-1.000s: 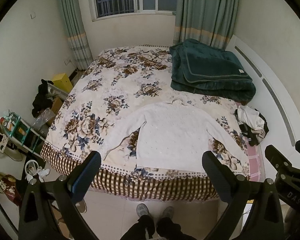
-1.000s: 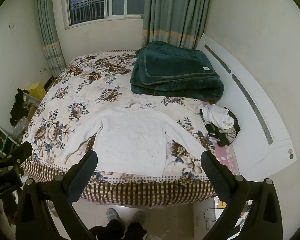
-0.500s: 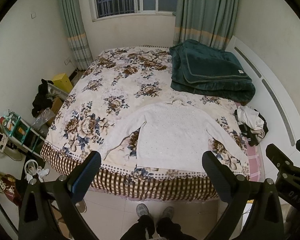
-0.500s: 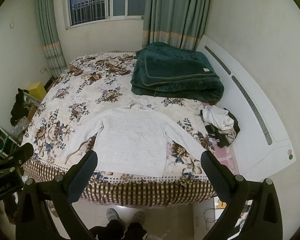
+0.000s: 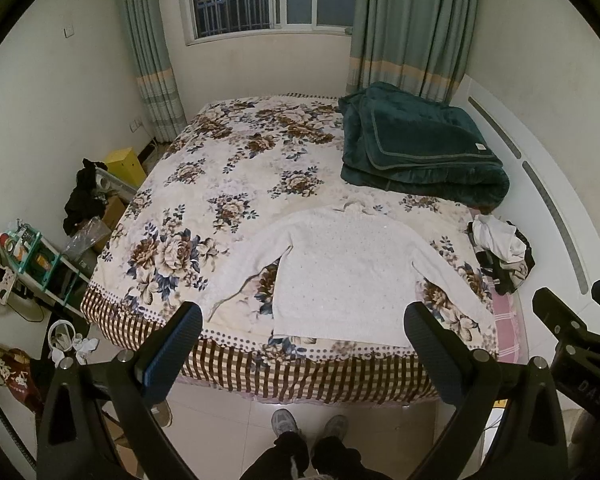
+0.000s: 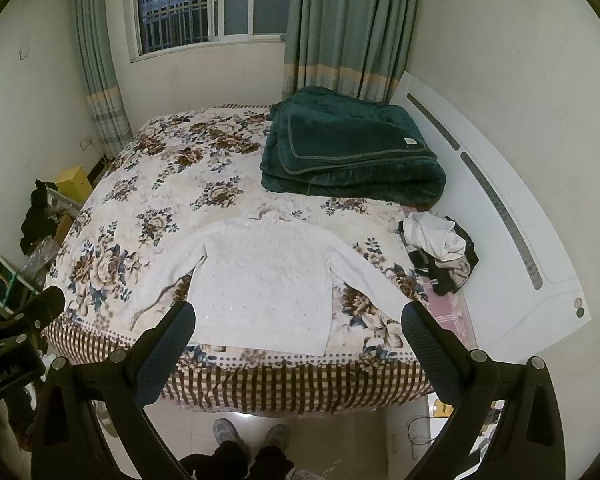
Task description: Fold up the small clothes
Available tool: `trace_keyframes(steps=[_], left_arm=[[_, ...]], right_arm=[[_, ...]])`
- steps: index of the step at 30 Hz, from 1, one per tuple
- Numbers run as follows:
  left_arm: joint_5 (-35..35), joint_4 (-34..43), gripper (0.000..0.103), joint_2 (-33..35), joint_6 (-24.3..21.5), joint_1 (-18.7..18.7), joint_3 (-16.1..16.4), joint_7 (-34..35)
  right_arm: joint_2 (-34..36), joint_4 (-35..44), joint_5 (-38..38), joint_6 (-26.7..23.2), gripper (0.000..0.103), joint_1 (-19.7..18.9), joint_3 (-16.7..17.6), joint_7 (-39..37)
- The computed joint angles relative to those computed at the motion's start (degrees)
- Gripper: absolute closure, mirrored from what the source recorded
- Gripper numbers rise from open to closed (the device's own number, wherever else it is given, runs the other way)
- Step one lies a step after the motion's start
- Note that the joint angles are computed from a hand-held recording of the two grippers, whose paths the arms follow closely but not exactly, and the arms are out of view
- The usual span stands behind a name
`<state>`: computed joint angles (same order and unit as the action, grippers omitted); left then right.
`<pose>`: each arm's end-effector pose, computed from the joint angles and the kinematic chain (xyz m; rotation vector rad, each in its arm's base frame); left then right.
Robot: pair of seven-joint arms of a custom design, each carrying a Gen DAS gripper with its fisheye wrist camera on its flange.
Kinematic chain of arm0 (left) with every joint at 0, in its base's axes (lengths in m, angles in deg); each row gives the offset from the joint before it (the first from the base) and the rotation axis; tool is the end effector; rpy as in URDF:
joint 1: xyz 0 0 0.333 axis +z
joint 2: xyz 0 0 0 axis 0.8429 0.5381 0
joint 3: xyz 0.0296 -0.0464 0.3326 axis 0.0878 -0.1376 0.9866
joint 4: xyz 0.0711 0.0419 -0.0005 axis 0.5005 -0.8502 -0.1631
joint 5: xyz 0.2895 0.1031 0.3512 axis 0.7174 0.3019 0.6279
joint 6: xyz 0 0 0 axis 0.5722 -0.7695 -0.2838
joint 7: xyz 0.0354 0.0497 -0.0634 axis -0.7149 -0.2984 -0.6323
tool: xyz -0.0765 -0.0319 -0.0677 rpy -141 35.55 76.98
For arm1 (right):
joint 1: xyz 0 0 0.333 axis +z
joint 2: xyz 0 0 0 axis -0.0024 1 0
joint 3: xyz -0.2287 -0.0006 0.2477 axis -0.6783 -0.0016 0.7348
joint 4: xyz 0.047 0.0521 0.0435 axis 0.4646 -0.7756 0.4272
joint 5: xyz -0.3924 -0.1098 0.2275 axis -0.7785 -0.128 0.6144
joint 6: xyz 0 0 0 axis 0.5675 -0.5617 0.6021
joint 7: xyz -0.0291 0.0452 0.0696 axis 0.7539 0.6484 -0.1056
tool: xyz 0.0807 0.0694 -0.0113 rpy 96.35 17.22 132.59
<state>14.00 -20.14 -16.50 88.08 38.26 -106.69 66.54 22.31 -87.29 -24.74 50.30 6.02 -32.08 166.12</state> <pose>0.4376 -0.3133 0.9052 -2.0223 1.6692 -0.5354 0.4134 0.1065 0.9756 -1.9350 1.7669 -0.7127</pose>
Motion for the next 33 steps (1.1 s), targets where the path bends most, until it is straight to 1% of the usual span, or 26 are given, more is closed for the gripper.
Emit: trace_keyframes(steps=[13,16,17,21,22,25,26,27,28,30,33], left_arm=[[0.4,0.1,0.000,0.1,0.2,-0.1,0.0,-0.1],[0.4,0.8,0.000,0.5,-0.1,-0.1,0.0,0.1],[0.3,0.0,0.000,0.0,0.2,-0.1,0.1,-0.1],[0.4,1.0,0.000,0.6,-0.2,-0.1,0.0,0.0],[0.4,1.3,0.000,0.8,-0.3,-0.2,0.0,0.1],[1.0,4.6,0.000,3.1,-1.6,-0.5,-0.1,0.5],[0.7,3.6,0.000,2.5,-1.2,-0.6,0.2,0.4],[1.0,4.6,0.000,3.3,-1.5,-0.7,0.2,0.6],[0.7,3.6,0.000,2.7,-1.1,-0.7,0.4,0.5],[0.6,4.0,0.000,3.1,-1.0,-0.8,0.5,0.6],[0.6,2.6,0.000,3.1,0.9,-0.3,1.2,1.1]], right_arm=[[0.1,0.3,0.0,-0.2,0.000,0.1,0.1,0.3],[-0.4,-0.5,0.0,0.3,0.000,0.1,0.1,0.3],[-0.5,-0.8,-0.1,0.5,0.000,0.0,0.1,0.3],[-0.3,-0.3,-0.1,0.1,0.000,0.1,0.3,0.4],[-0.2,-0.1,-0.1,-0.3,0.000,0.1,0.2,0.3],[2.5,4.7,-0.6,-2.3,0.000,0.3,0.8,0.4],[2.7,5.0,-0.7,-2.4,0.000,0.5,0.8,0.6],[2.2,4.1,-0.9,-1.9,0.000,0.6,0.7,0.8],[2.3,4.2,-1.0,-2.1,0.000,0.7,0.7,0.9],[3.2,5.3,-1.0,-2.8,0.000,0.8,0.7,1.2],[4.7,6.8,-1.0,-3.1,0.000,1.1,0.6,3.0]])
